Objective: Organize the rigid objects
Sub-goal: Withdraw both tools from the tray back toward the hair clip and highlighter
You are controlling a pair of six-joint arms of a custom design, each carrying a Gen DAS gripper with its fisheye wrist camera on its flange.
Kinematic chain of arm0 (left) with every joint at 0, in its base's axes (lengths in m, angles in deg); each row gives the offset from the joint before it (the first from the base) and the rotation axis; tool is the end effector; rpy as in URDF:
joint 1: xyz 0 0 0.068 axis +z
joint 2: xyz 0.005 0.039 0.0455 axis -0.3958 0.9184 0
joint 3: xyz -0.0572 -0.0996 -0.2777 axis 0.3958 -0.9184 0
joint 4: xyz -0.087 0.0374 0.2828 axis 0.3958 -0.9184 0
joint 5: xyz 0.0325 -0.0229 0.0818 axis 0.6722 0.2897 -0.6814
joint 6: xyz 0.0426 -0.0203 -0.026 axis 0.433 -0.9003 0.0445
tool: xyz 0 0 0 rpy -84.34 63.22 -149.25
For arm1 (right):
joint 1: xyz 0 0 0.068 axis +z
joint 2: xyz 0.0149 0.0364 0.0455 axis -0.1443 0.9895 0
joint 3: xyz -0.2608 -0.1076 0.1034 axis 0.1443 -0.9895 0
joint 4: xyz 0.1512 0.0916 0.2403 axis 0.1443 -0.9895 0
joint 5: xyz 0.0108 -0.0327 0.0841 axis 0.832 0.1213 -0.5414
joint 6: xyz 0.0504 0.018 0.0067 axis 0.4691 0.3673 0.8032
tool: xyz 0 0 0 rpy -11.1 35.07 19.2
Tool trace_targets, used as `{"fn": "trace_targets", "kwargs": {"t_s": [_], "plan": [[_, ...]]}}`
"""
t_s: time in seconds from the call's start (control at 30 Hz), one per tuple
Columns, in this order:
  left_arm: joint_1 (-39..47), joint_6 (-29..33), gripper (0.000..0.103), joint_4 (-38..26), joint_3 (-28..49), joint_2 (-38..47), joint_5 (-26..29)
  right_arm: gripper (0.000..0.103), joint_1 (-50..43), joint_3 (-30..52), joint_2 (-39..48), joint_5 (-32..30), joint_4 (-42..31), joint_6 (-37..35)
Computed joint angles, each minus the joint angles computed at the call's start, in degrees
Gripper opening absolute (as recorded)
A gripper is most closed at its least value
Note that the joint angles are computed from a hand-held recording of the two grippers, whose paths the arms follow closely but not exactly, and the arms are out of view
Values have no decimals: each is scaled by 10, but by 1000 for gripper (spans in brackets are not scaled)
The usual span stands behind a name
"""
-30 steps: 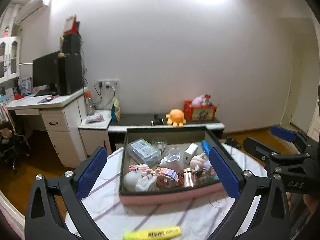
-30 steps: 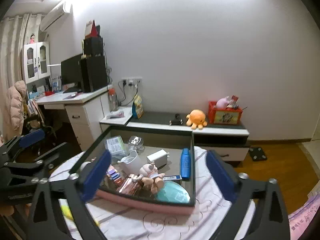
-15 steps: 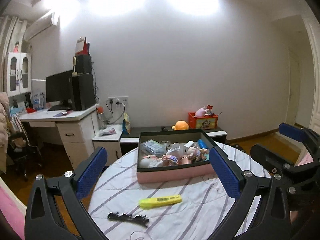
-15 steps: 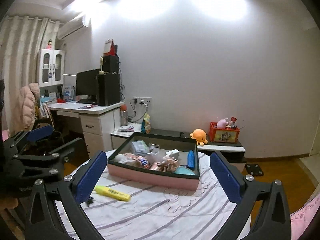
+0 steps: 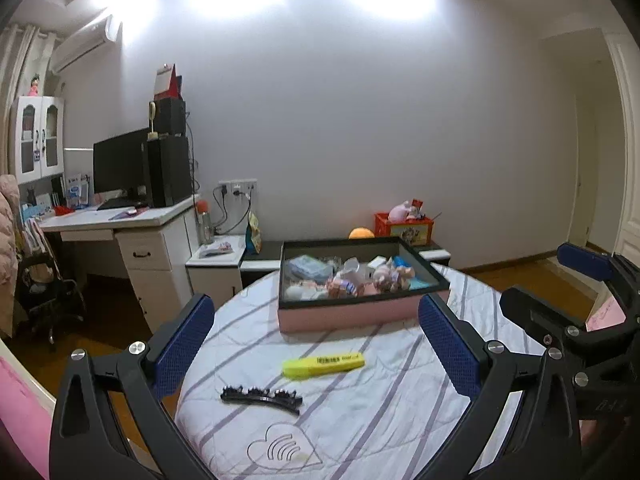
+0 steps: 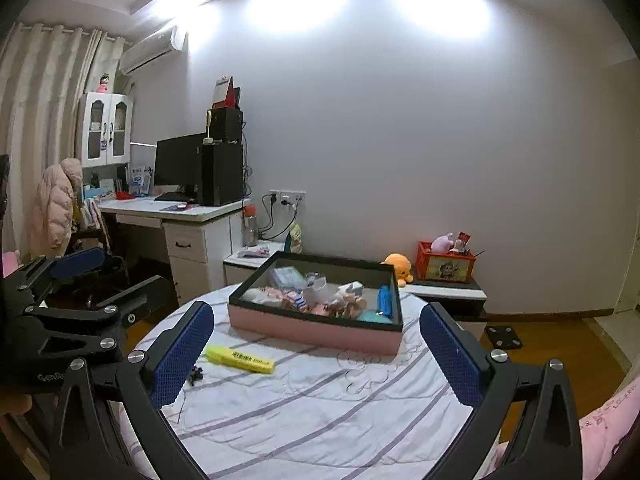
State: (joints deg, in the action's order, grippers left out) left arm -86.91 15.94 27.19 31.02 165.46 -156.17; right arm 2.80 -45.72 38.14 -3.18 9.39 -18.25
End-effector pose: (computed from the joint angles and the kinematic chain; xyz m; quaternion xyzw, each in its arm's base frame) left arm 0.1764 -0.2806 0.1789 -0.1060 0.7998 0.0865 0.5845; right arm 0.2209 0.0559 0.1958 -0.2411 0.7622 0.1535 0.5809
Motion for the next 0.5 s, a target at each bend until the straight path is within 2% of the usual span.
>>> {"fn": "trace_targets", "kwargs": {"t_s": [0.1, 0.3, 0.5], "plan": [[2, -23, 103, -11, -7, 15, 15, 103, 3, -1, 24, -2, 10, -5], [29, -46, 103, 30, -57, 27, 86, 103, 19, 6, 110, 2, 44, -13], [96, -41, 103, 128, -106, 61, 198, 103, 24, 41, 227, 4, 60, -12]]}}
